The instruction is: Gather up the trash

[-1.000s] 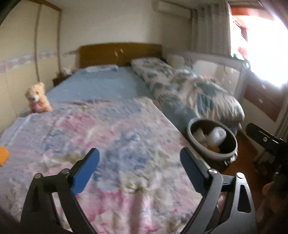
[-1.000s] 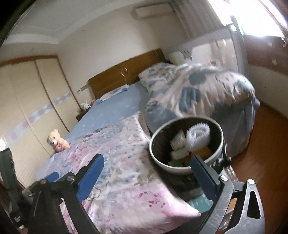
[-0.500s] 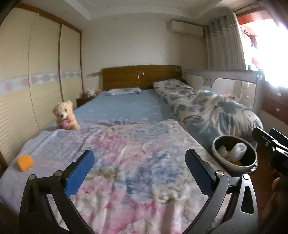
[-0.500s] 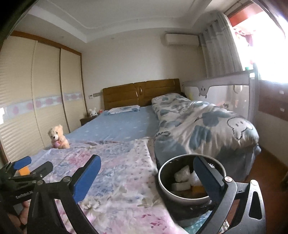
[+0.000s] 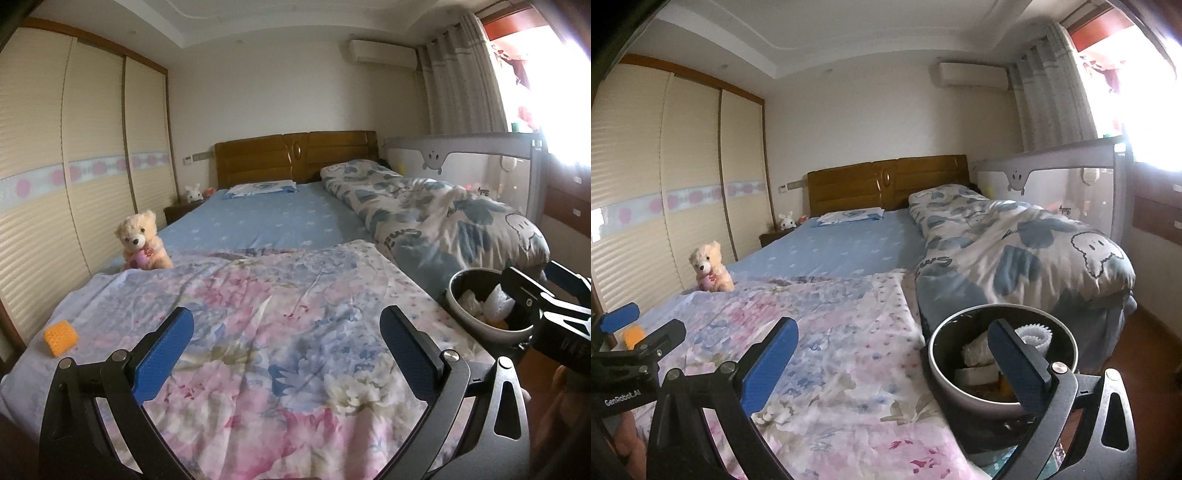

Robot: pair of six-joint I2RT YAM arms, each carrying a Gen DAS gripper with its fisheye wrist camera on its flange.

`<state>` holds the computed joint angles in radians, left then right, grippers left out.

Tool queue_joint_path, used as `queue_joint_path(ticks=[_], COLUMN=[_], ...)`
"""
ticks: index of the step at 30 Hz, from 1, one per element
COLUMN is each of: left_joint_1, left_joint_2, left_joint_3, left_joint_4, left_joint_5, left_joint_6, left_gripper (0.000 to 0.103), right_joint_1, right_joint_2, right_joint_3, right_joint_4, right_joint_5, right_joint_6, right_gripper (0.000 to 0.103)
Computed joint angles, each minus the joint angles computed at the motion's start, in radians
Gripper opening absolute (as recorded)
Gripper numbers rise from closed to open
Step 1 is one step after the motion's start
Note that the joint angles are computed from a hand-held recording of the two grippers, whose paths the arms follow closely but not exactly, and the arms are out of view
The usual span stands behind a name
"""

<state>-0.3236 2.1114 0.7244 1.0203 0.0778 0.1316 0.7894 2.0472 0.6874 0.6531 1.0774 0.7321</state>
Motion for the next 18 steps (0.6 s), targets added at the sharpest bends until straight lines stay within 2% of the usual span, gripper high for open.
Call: queue_joint_path(ticks=[18], left_joint_1=[0.006], left_joint_2=[-0.006], left_joint_3=[0.004], left_joint_4=[-0.024], left_joint_5=[0.014], left_joint_6=[-0.001], left_gripper=[0.103], right_joint_1=[0.002], right_joint_2=[-0.007], right_joint_3=[0.010], right_joint_4=[0.003], right_joint_5=[-0.032], right_joint_6=[-0.004], right_gripper=[0.103])
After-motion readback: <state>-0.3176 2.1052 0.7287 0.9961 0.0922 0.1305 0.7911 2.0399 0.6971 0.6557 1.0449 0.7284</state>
